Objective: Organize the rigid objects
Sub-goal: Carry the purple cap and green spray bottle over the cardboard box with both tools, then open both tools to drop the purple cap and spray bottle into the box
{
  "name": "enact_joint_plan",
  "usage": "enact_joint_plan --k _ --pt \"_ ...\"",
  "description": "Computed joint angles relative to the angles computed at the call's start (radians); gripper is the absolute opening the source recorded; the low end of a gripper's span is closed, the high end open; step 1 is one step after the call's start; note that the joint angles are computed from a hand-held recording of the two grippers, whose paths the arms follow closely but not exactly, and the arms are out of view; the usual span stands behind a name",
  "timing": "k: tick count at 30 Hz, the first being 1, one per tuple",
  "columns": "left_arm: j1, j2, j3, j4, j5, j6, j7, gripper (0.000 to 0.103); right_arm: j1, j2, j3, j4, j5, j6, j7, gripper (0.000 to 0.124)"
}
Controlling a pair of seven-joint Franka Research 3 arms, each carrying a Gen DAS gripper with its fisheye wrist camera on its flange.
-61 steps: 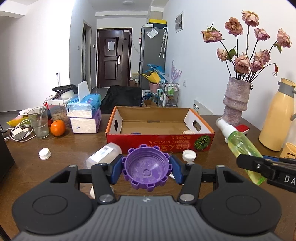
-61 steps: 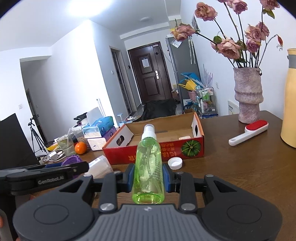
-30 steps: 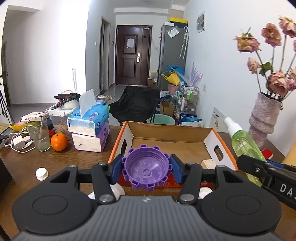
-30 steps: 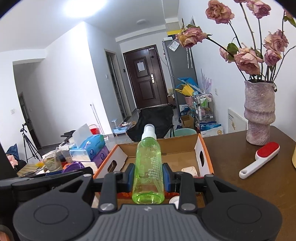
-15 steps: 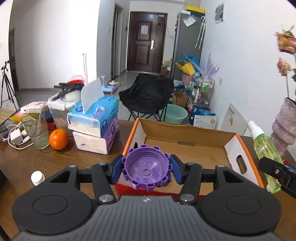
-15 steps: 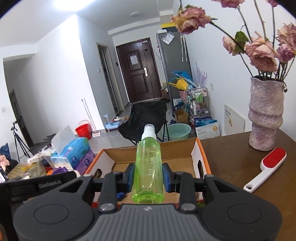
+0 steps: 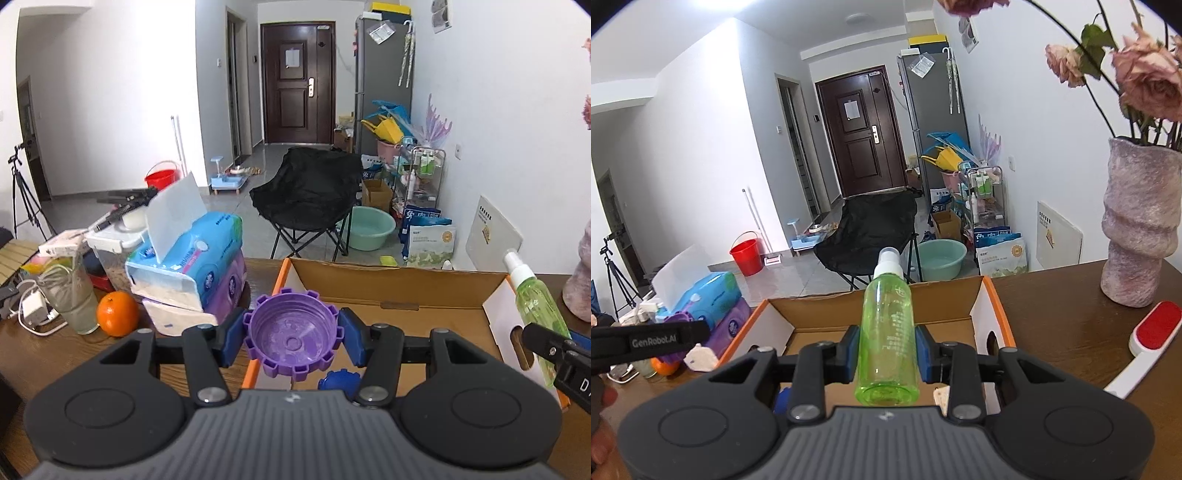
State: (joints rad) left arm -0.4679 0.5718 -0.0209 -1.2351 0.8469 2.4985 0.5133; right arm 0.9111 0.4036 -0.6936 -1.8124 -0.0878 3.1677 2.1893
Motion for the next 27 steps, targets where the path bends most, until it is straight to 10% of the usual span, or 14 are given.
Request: enact_joint_plan --k 16,20,24,27 --pt "-0.014 0.190 0.020 0.207 -0.118 -0.010 0.107 0.056 -0.182 0.106 0.173 0.139 0.030 -0.035 -0.073 0.030" --pt "-0.026 0.183 0.050 0.186 -0.103 0.017 0.083 0.103 -0.217 0.113 0.208 0.155 0.028 -0.052 -0.086 0.031" --pt "-0.028 0.156 0.057 0.137 -0.059 0.055 0.064 0.103 -0.180 0.115 0.158 0.132 0.005 -0.033 -0.057 0.090" --pt "-0.018 0.152 0.047 0.129 -0.070 0.060 0.067 0.103 -0.092 0.128 0.051 0.091 0.022 0.019 -0.022 0.103"
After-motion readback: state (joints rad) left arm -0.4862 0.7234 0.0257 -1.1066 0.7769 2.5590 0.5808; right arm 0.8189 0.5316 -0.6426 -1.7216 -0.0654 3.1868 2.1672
